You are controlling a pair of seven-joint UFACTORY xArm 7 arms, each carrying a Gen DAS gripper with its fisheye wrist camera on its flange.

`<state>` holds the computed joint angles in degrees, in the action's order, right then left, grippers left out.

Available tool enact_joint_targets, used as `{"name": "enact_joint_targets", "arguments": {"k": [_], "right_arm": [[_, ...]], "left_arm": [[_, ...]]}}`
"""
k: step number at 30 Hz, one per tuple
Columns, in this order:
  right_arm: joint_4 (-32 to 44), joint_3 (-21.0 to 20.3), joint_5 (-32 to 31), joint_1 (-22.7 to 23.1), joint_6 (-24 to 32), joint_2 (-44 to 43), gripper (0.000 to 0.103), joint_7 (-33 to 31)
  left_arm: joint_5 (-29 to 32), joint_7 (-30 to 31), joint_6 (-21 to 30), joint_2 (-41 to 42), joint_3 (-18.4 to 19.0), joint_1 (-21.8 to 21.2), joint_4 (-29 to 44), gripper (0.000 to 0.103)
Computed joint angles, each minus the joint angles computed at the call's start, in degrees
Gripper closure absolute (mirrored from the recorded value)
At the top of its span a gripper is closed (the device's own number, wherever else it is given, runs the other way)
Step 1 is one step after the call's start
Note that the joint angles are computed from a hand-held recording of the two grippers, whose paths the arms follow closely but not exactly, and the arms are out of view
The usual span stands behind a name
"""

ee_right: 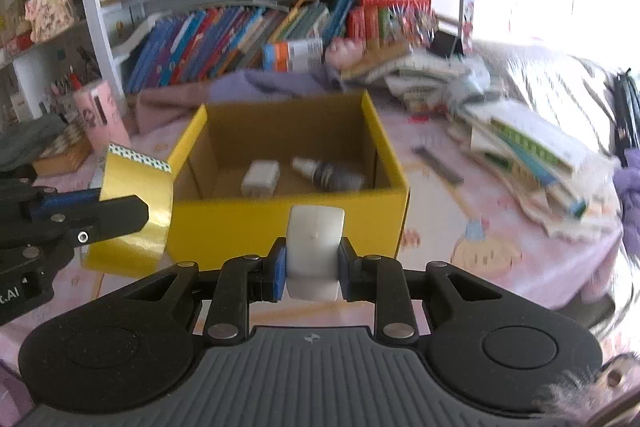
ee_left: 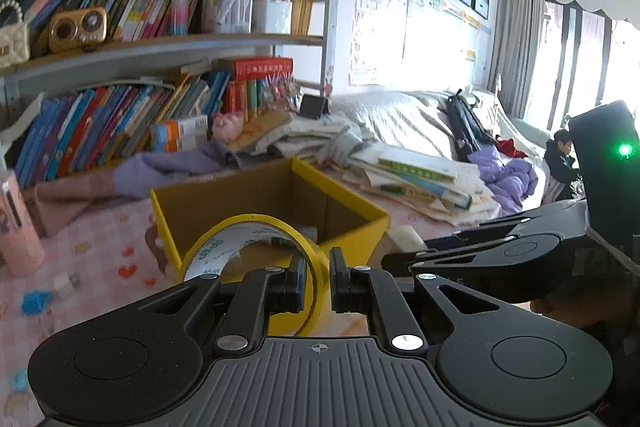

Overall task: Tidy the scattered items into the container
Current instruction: 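Lower the tape roll and white block into the box and open both tools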

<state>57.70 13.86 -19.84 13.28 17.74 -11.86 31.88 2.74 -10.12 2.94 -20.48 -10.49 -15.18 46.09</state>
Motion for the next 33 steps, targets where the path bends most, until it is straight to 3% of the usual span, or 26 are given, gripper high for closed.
{"name": "enact_joint_targets", "arguments": {"k": [7,13,15,17,20,33], "right_arm": [[7.58,-2.95,0.02,-0.17,-4.26,6.83,0.079,-6.72],[16.61,-5.48,8.47,1.09,-6.80,15.82,0.079,-20.67],[19.87,-5.12,12.42,0.86,-6.72,19.11,0.079,-26.78],[23.10,-4.50,15.69,0.57,-5.53,22.20,0.079,-32.11],[27.83,-3.20,20.08,-0.10,-2.10,26.63,0.079,-39.83],[37.56,-3.97,24.93,1.66,13.41,35.48,0.079,-50.02]], "left_arm": [[6.77,-5.54,-2.60,6.51,-6.54,8.72,7.13,0.093],[26.86,-24.09,-2.86,12.73,-22.02,28.81,15.35,0.093],[33.85,-30.01,-1.01,15.70,-24.23,31.48,18.76,0.093],[38.11,-33.25,1.37,19.23,-24.23,30.87,21.94,0.093],[38.58,-32.62,4.63,23.26,-23.01,28.12,24.69,0.093],[22.44,-22.45,14.27,28.43,-17.72,20.88,25.80,0.093]]}}
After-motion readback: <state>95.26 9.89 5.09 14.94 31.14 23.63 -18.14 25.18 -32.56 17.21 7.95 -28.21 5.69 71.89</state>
